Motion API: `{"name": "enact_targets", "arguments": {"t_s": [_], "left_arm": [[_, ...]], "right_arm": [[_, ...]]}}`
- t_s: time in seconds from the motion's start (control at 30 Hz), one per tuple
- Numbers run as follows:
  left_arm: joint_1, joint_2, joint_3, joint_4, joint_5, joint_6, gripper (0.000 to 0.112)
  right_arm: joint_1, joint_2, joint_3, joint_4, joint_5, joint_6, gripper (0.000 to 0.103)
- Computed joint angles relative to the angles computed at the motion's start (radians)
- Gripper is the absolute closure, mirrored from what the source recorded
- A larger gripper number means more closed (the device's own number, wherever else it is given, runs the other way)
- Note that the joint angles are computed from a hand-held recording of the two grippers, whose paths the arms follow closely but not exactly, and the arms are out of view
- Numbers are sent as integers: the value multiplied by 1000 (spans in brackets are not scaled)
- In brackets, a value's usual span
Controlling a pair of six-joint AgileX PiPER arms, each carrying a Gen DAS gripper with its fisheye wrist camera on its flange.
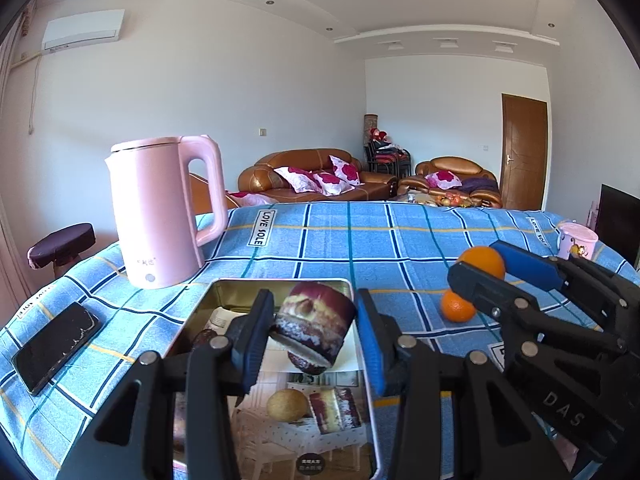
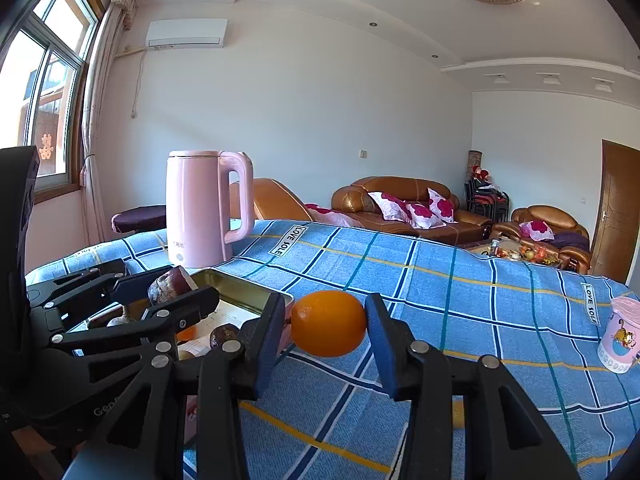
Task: Organize fruits
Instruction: 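Carry the orange with the right tool while the left tool carries the wrapped snack over the tin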
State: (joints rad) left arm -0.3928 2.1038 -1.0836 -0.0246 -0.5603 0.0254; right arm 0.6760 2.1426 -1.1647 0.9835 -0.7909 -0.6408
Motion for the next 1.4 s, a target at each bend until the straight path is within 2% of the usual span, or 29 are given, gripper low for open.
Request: {"name": "enact_targets", "arguments": {"t_s": [0.33,0.67,1.03,1.4], "left_arm": [[60,8,-21,0,41,-18,69],[104,25,-60,-6,81,-23,69],[144,55,-128,27,163,-61,69],[153,63,-153,51,203,-74,69]], "right_arm": [[-1,46,-110,12,105,-41,59],[11,102,-256,90,183,-192,59],[3,158,-364,193,243,-316,59],[-2,195,-434,286,280,-418,59]]}}
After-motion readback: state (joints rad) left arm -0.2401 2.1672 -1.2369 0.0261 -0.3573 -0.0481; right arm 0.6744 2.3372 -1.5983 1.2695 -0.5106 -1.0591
